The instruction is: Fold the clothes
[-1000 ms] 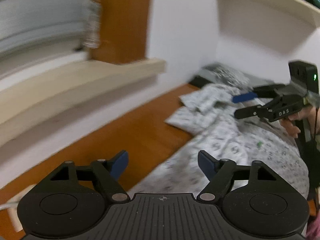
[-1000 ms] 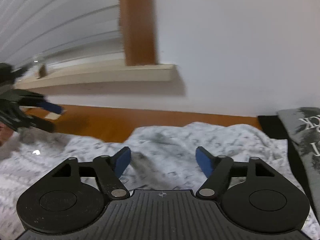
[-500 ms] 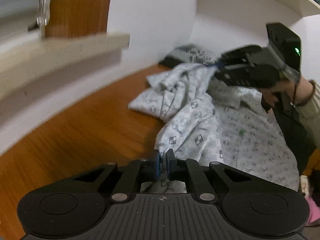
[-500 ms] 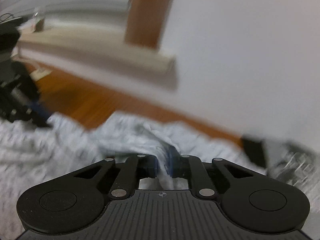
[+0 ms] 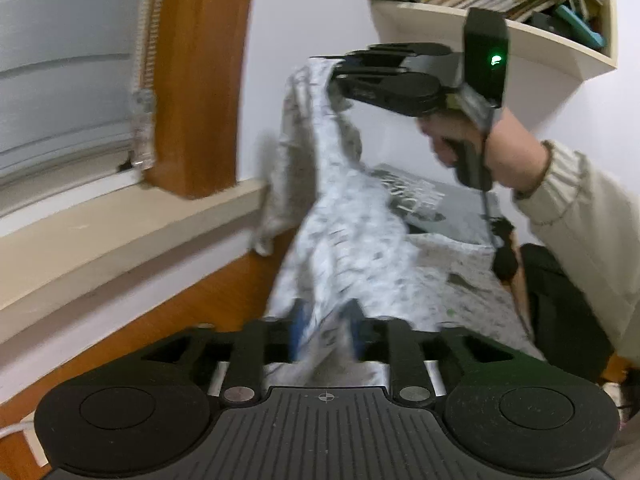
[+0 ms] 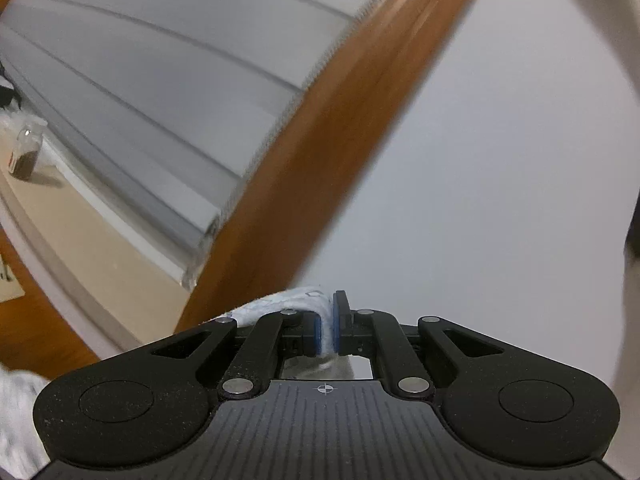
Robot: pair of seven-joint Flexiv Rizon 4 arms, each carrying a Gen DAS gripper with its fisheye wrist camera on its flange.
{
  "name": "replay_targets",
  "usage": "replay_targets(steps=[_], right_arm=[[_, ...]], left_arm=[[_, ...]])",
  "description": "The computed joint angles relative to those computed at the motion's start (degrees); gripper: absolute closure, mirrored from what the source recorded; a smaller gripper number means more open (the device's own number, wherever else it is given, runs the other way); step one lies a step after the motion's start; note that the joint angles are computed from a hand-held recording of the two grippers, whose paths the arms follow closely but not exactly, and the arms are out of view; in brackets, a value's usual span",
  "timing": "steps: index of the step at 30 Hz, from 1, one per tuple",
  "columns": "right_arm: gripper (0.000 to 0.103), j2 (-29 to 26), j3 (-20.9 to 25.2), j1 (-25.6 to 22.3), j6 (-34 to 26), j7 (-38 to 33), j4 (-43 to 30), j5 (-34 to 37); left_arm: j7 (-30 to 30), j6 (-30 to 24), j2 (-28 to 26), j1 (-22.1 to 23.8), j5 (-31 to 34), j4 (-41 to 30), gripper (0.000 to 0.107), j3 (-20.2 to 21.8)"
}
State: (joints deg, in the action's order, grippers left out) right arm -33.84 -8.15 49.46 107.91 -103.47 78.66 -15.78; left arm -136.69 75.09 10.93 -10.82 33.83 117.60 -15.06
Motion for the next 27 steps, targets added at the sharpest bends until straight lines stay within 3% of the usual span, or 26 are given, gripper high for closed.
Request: replay_targets(steps=[2, 6, 11, 14, 16, 18, 21, 23, 27], right_arm=[[0.096, 0.0, 0.8, -0.7, -1.9, -0.3, 0.5, -1.3], [0.096, -0.1, 0.1, -0.6, -3.5, 1.9, 2.2, -1.2], [0.096, 0.0, -5.6, 3.5, -5.4, 5.2, 3.2, -1.1], [0.096, -0.1, -8.4, 5.4, -6.6, 6.2, 3.0, -2.6], [0.096, 0.1, -8.8, 5.8, -8.1, 7.1, 2.4, -4.2], [0.096, 0.2, -8.1, 5.2, -9.0, 8.3, 2.2, -5.9], [0.096, 0.2, -10.1, 6.4, -8.7, 10.6, 2.8, -7.4], [0.097, -1.2, -14.2, 8.6, -9.0, 12.9, 1.4, -7.6], [0.097, -4.5, -20.2, 10.7, -10.7, 17.5, -3.4, -8.4]], left_arm=[[-4.1, -1.2, 0.4, 2.0, 3.8, 0.1, 0.040, -1.2], [-4.5, -0.9, -3.4, 2.1, 4.8, -0.4, 0.038, 0.3], [-2.4, 8.8, -10.5, -1.1, 4.3, -2.2, 0.038, 3.7], [1.5, 12.2, -13.8, -3.2, 2.2, -3.3, 0.051, 4.7], [-0.6, 9.4, -14.5, -5.5, 3.8, -4.8, 0.058, 5.8], [-4.0, 5.3, -14.7, -8.1, 6.9, -6.8, 0.089, 7.2], [-11.1, 0.2, -13.4, -11.8, 14.0, -8.8, 0.094, 8.8], [-14.0, -4.8, -11.0, -13.6, 18.1, -9.5, 0.095, 7.7], [-15.4, -9.9, -7.2, -14.7, 18.3, -9.0, 0.099, 3.6]])
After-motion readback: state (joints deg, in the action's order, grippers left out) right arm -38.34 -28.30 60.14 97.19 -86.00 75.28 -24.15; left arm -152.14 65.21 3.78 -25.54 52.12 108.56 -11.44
